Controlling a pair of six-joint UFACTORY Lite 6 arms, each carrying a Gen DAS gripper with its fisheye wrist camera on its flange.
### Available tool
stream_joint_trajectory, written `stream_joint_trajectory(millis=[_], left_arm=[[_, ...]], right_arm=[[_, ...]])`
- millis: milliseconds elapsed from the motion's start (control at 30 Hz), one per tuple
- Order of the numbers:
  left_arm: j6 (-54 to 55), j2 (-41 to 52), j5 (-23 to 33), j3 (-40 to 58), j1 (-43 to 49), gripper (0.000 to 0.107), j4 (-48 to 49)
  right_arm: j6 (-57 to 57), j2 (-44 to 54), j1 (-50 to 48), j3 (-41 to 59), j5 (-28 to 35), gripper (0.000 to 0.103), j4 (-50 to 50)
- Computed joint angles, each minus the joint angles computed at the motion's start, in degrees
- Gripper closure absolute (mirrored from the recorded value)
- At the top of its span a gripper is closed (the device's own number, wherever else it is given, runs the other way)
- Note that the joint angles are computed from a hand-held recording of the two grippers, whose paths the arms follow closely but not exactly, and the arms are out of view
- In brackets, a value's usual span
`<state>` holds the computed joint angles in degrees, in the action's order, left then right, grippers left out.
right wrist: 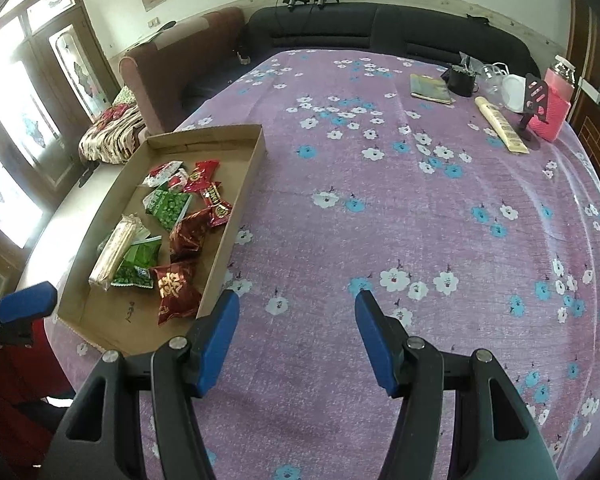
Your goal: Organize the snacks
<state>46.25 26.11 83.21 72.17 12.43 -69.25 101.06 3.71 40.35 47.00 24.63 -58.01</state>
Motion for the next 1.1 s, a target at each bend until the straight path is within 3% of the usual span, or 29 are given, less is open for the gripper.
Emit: stream_joint_trajectory(millis=[100,267,333,467,1100], left_arm=[[-2.0,-8.6,-15.5,-2.5,-4.4,0.013,8.4],[-21.6,-21.0,-45.4,-8.3,-20.0,0.013,38.4],[-30.1,-23.3,-53.0,-11.9,-24.4,0.013,50.4],[-47.7,-22.7,-57.1,-13.5,-29.9,0.013,69.8],[-50.9,-22.4,-56.7,-13.1,-29.9,0.013,71.9]], right_arm=[[0.3,0.4,0.1,0.0,-0.2,0.043,-0.5],[-0.2,0.6,-0.7,-1.1,-0.2,0.043,-0.2],[-0.5,0.1,-1.0,-2.0,0.5,0.043,0.1],[-2.2,-0.6,-1.8,-2.9,1.3,0.043,1.3],[-4.1,-0.3,-1.3,-2.7,1.7,0.043,3.0]])
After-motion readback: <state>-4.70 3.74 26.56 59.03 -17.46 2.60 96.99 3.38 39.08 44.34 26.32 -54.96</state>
